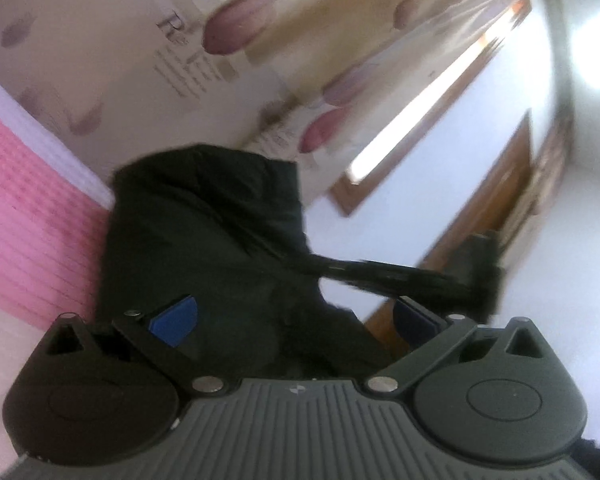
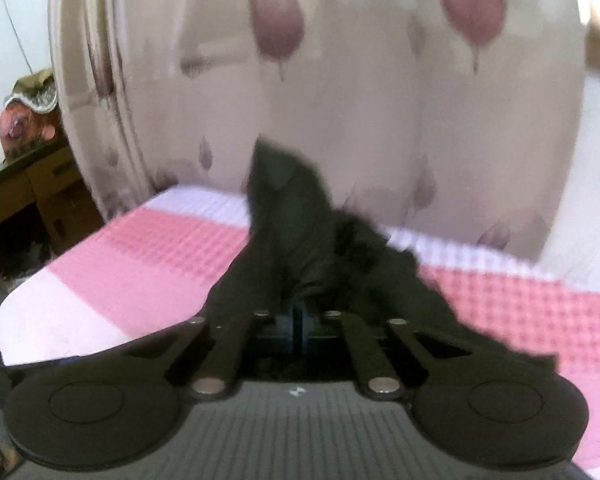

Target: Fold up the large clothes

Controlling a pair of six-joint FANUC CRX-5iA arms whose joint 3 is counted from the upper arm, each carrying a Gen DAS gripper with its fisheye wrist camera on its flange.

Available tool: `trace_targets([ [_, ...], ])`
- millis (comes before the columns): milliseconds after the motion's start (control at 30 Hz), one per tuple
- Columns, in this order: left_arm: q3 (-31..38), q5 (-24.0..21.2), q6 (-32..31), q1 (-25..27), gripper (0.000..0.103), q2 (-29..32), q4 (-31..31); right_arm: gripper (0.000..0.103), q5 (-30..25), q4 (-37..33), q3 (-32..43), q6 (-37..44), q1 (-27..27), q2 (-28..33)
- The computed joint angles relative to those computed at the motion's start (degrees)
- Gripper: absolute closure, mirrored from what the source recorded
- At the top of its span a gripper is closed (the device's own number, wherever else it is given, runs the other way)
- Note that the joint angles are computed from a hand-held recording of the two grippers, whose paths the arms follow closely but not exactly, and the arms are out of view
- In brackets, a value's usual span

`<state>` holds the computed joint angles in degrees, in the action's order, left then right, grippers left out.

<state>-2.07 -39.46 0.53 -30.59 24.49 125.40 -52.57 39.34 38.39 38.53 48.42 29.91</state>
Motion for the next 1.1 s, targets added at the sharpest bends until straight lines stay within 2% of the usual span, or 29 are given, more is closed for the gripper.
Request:
trace_targets([
  [67,0.10,1.03,1.71,0.22,0.000,0.03,-1.02,0.103,1.07,4.32,-5.11,-4.70,-0.39,-2.91],
  [167,1.27,2.53,4.41,0.16,0.000,1.15,-4.77,0.103,2.98,6.56,-13.31,-12.32,-1.77,-8.81],
  [200,1.45,0.94,5.36,0.16,0.000,1.93,-4.42,0.102,5.61,6.58,-17.33,-17.21,-2.50,-11.72],
  [233,1.59,-0.89,6.64,0.37,0.000,2.72,-4.51,0.100,8.74,3.60,-19.45,-19.10,-3.29,-13.80],
  [267,1.80,-1.08,8.14,0.37,0.000,3.14,-5.38,0.097,10.14,-2.38,-19.17,-17.99,-3.99,-14.71],
  [300,2.06,-0.34,8.55,0.05,0.000,3.37,-5.59,0.080,9.87,-6.75,-18.77,-17.74,-4.35,-15.22],
  [333,1.71,-0.55,6.80,-0.50,0.000,3.43,-3.83,0.036,9.07,-8.11,-18.60,-18.40,-4.38,-15.25],
  [367,1.25,-1.37,4.99,-1.01,0.000,3.53,-1.72,0.010,7.85,-9.34,-17.74,-18.43,-4.31,-14.77],
  [400,0.91,-1.67,4.18,-1.36,0.000,3.57,-0.70,0.000,6.64,-11.20,-16.51,-17.72,-4.17,-14.16],
  [533,0.38,-2.99,0.85,-2.08,0.000,4.02,1.88,0.000,7.43,-19.20,-12.87,-15.13,-4.11,-11.45],
  [667,0.31,-4.98,0.38,-2.01,0.000,4.83,3.10,0.000,0.01,-22.86,-0.29,-9.56,-3.54,-2.73],
  [733,0.41,-5.54,0.02,-1.71,0.000,5.06,2.45,0.000,-5.02,-25.39,9.47,-4.89,-3.72,3.63],
  [767,0.11,-5.68,-0.06,-1.61,0.000,4.89,2.35,0.007,-4.46,-24.44,11.01,-2.68,-3.48,5.32],
  [800,-0.09,-6.04,0.59,-1.29,0.000,4.74,1.69,0.048,-5.37,-21.68,12.20,-0.13,-2.74,6.77],
  [833,-0.15,-6.25,2.56,-0.64,0.000,4.47,-0.16,0.056,-7.64,-20.38,15.79,4.27,-2.49,9.25],
  [933,-1.20,-6.13,4.38,0.07,0.000,2.79,-0.23,0.076,-8.11,-16.58,18.02,9.42,-1.34,10.53],
  [1100,-2.35,-2.54,-1.01,-0.36,0.000,-0.83,1.83,0.082,-0.26,-8.80,8.42,7.17,-0.42,3.57],
])
